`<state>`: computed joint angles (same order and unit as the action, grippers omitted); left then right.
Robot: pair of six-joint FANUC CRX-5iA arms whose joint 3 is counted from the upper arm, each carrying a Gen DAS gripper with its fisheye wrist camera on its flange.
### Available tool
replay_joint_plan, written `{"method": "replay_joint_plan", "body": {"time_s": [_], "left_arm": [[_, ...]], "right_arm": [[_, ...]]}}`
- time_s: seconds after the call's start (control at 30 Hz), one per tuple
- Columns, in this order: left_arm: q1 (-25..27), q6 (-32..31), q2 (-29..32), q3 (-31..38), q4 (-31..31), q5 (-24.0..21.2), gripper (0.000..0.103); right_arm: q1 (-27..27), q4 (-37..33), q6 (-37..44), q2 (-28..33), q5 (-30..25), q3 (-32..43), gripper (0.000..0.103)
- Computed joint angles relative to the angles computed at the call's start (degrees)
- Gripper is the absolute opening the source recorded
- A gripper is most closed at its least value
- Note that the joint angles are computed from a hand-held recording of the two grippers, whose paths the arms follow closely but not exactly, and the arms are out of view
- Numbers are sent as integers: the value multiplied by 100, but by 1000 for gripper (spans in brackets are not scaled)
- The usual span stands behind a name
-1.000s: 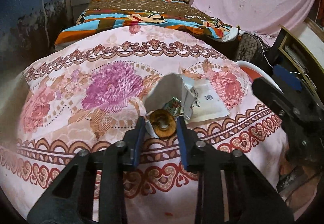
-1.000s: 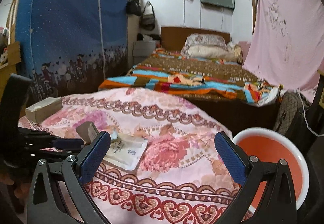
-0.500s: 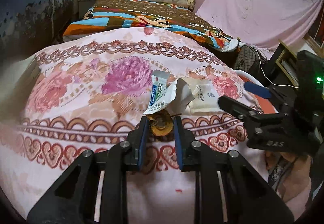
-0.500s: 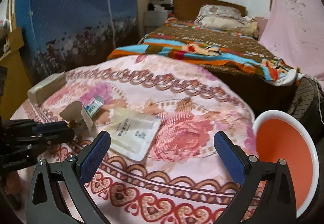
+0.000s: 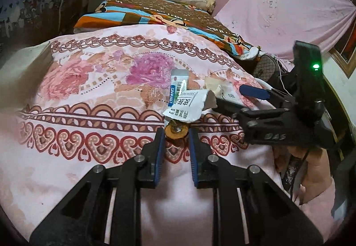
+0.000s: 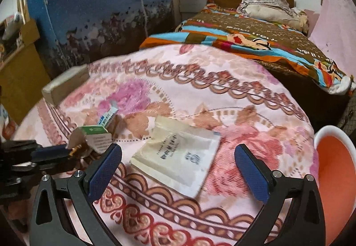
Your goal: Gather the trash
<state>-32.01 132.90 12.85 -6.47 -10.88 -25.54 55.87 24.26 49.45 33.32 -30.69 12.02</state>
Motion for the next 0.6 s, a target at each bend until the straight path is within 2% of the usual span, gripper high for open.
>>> {"method": "replay_joint_plan", "body": {"time_s": [0.07,0.17,0.43,0.6], "left_arm": [[-4,18,-12,-21,-16,3,6],[-28,117,-15,-10,-126,0,5],[-188,475,-73,74,-602,-121,4],[-323,767,-193,27,-967,-93,4]], "right_arm": [[53,116,16,139,-285,168,94],[63,222,-53,114,-239,91,83],[37,245,-94,-22,130,-169,69],[33,118,28,-20,161,-138,65]]}}
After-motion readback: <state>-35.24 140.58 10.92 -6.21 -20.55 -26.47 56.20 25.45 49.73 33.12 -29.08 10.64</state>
